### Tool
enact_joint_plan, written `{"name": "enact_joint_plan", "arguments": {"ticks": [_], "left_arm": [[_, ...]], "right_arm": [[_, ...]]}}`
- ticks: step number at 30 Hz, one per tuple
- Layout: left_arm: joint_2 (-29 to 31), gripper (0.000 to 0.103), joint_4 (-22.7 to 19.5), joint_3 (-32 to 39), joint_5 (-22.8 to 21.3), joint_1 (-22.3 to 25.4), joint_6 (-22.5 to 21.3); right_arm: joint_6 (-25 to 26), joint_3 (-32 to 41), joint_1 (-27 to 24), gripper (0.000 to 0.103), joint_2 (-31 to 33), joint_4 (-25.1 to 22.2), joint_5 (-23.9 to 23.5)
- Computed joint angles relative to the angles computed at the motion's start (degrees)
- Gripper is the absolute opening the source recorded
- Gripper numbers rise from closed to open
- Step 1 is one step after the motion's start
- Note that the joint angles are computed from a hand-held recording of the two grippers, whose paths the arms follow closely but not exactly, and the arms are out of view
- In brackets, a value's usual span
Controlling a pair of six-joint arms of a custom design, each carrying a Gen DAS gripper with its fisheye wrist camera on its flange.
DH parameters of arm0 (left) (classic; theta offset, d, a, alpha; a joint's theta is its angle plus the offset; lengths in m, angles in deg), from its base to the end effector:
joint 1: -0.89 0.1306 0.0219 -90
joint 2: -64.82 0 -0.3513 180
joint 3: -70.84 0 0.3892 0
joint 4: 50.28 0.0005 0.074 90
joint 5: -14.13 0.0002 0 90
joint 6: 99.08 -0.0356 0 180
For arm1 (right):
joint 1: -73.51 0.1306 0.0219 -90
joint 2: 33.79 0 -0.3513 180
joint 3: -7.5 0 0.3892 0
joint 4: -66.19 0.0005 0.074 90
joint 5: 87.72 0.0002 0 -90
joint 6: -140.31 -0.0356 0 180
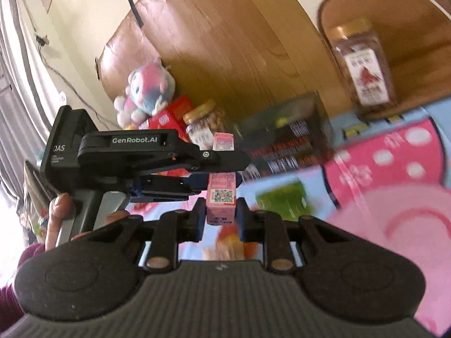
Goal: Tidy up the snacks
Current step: 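Grasp the pink stick packet with the left tool and drop it into the tin box, then close the left tool on the green pouch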
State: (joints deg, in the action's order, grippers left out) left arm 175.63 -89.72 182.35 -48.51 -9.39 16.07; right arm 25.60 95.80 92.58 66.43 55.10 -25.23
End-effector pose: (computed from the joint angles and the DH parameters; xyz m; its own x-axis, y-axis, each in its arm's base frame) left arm 0.6052 -0.1269 0.3975 -0.7746 -0.2431 -0.5838 0.2011 0.7806 -0.5918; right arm 0.5261 0.1987 0.3545 -0.6247 0.1763 -0.7607 -0.4738 0.6887 0.5488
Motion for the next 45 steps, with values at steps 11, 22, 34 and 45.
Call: {"name": "enact_joint_plan", "arguments": {"ticks": [11,22,34,45], "left_arm": [[21.1,0.043,-14.9,32.4,-11.1,3.2,1.2],[16.5,0.064,-13.0,25.2,-16.6,3.0,-3.5],[3.9,0.065,-6.6,3.3,-12.2,0.5,-10.4],[12.4,0.04,-10.4,9.9,-6.2,0.3,-5.5]], "right_arm": [[4.0,39.8,2.4,0.025,25.2,-21.9,4.3],[13.3,42.5,4.5,0.036,27.9,-21.6,14.4],[2.6,3.5,-2.5,0.045,4.8,-6.9,4.5],[-30.5,0.9,-5.2,0.029,7.4,-1.0,-9.0]]}}
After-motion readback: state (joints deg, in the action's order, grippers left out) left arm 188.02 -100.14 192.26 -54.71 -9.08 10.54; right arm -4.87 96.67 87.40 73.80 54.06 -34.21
